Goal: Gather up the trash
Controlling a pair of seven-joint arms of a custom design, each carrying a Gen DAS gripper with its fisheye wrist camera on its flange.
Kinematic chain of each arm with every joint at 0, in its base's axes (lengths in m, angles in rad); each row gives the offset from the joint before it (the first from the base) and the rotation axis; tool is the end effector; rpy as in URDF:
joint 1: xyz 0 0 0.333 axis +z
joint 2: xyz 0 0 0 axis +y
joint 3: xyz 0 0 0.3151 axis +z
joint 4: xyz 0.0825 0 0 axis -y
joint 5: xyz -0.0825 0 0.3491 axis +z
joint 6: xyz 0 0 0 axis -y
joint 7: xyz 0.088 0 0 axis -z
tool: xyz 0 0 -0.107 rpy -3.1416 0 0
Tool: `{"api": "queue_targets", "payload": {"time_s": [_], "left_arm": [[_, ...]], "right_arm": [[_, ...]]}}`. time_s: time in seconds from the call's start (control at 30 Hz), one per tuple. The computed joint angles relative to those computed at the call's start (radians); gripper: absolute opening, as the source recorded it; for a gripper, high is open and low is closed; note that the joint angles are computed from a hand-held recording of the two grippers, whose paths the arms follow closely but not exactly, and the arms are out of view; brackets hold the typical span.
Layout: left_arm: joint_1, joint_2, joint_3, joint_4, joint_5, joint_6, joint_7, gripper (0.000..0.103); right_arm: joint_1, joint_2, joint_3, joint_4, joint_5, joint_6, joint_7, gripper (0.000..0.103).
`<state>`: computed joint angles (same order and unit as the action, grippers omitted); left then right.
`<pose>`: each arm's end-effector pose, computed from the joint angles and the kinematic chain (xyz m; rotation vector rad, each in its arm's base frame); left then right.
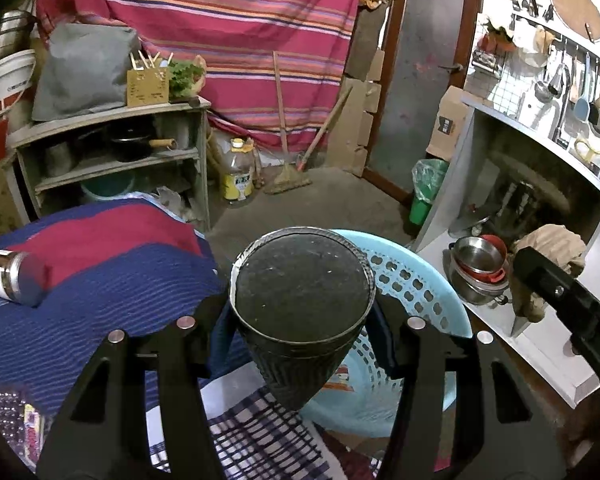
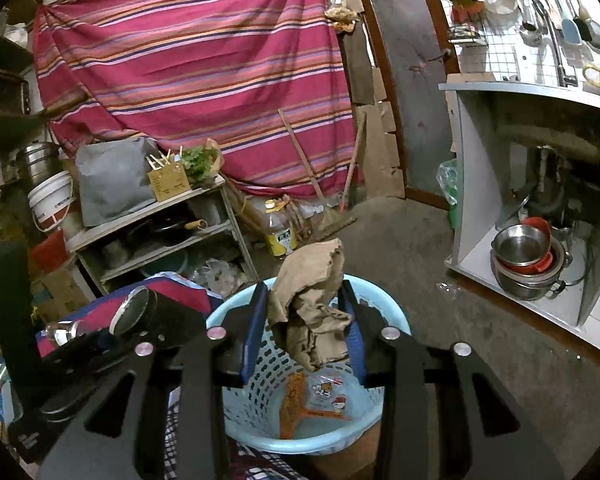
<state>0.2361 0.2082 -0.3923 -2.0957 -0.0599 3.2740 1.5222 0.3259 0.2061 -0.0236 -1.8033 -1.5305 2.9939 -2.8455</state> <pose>0.5922 -0.0713 0.4722 -1.6889 1.6785 -1.0631 0.5561 0.2492 0.5028 -1.3831 1.5666 -0.7343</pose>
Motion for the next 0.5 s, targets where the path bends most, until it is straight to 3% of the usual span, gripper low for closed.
{"api": "queue_targets", "payload": {"time_s": [0.2, 0.3, 0.37, 0.4, 0.43, 0.5], "left_arm": [[-0.012, 0.052, -0.008, 0.067, -0.011, -0.054, 0.032, 0.055], [-0.088, 0.074, 0.06, 0.112, -0.037, -0.088, 0.068, 0.063], [-0.18, 0.08, 0.178, 0.117, 0.052, -0.06, -0.036, 0.079], [-0.2, 0.085, 0.198, 0.121, 0.035, -0.056, -0.033, 0.079], [-0.188, 0.089, 0.183, 0.125, 0.001, -0.059, -0.013, 0.079], [-0.199, 0.087, 0.2, 0.124, -0.002, -0.053, -0.03, 0.079]], "right_arm": [[-0.014, 0.044, -0.015, 0.027, 0.026, 0.031, -0.005, 0.037], [-0.017, 0.085, -0.025, 0.055, 0.092, 0.066, -0.062, 0.039], [-0.002, 0.093, -0.034, 0.05, 0.164, 0.031, -0.138, 0.05], [0.007, 0.094, -0.046, 0.046, 0.176, 0.031, -0.137, 0.053], [0.013, 0.096, -0.063, 0.044, 0.173, 0.049, -0.121, 0.056], [0.031, 0.093, -0.094, 0.04, 0.144, 0.064, -0.074, 0.056]]}}
